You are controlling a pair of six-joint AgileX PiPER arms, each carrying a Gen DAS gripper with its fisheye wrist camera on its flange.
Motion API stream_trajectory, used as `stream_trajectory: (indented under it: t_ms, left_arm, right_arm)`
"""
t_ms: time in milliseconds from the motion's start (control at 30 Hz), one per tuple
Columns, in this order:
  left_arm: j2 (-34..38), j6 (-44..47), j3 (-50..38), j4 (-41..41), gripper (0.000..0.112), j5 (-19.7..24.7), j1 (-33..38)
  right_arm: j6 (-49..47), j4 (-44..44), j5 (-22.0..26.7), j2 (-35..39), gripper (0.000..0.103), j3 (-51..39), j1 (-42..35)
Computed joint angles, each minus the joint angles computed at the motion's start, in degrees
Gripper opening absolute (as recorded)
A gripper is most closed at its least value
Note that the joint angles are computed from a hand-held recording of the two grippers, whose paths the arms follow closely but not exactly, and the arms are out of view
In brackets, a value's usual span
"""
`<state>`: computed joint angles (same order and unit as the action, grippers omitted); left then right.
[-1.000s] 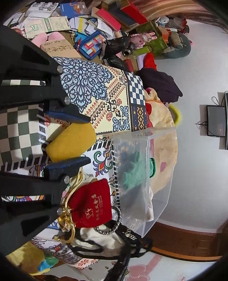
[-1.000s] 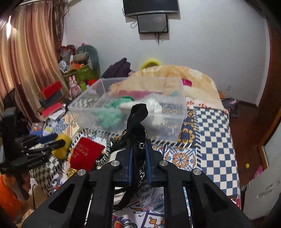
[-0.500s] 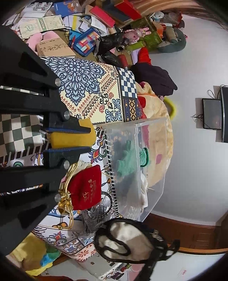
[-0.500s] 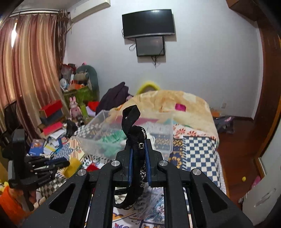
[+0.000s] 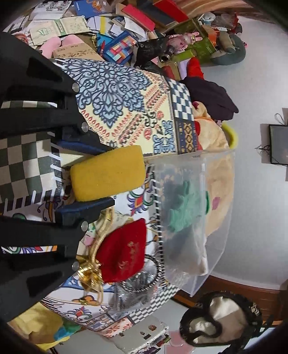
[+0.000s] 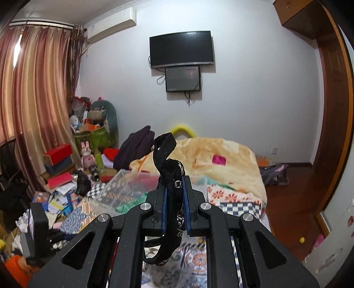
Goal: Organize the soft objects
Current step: 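Lift the sponge with the left tool into the box while the right tool drops the garment in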
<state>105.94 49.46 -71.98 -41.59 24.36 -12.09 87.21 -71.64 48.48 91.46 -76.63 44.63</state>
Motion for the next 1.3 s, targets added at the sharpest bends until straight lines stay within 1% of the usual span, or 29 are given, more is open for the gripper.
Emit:
stream_trajectory:
  t_ms: [100,167,267,367,500,567,700,767,900,967,1100,1233,1300]
  left_arm:
    - [-1.8,2.5,0.8,-2.4,0.036,-1.3,-0.1]
    - [-3.1,4.3,0.4,-4.3,0.036,-1.1,0.2]
    - [-4.2,4.8,-1.1,-4.9,0.036,-1.2,-0.1]
    - [-4.5,4.8,-3.9,-5.3,0.036,-1.0,-0.3]
    - [-2.5,2.3,-9.6,-3.5,0.036,-0.4,-1.3]
    - [-0.7,-0.4,-12.8,-1.0,0.036,-0.3,-2.2]
    - [5.1,-12.6,-21.7,9.5,0.036,1.9,-4.2]
    - [8.9,-18.4,-27.4,14.6,0.036,4.4,-5.1]
    - [14.4,-25.9,-35.3,22.3,0.036,7.7,-6.4]
    - [16.7,-27.8,-38.6,24.3,0.036,9.6,-6.9]
    - [19.1,-29.7,-41.8,26.3,0.037,11.2,-7.6]
    - [20.9,-30.4,-44.8,26.8,0.04,13.4,-7.8]
    - [21.2,-30.8,-45.2,26.9,0.051,13.9,-7.9]
  right_arm:
    - [0.4,-1.1,0.1,1.3,0.011,-1.6,-0.4]
    - [0.7,-1.9,0.0,2.4,0.011,-2.9,-0.8]
    - [0.2,-2.5,-0.1,4.4,0.011,-5.6,-1.7]
    - [0.1,-2.3,-1.4,5.9,0.011,-7.4,-2.8]
    - [-0.5,-0.7,-4.1,7.8,0.011,-9.7,-4.4]
    - [-1.5,0.6,-5.1,8.9,0.011,-10.9,-5.2]
    - [-5.5,4.0,-5.9,12.4,0.011,-14.4,-6.4]
    - [-8.0,6.3,-6.2,14.3,0.011,-16.0,-7.1]
    - [-14.0,12.7,-8.2,16.8,0.011,-17.8,-9.4]
    - [-16.9,16.1,-9.0,17.7,0.011,-18.4,-10.3]
    - [-23.5,24.5,-10.7,18.5,0.011,-19.3,-12.8]
    - [-30.4,31.8,-10.5,19.7,0.011,-20.7,-14.3]
    - [-32.5,33.3,-8.9,20.7,0.011,-21.9,-14.2]
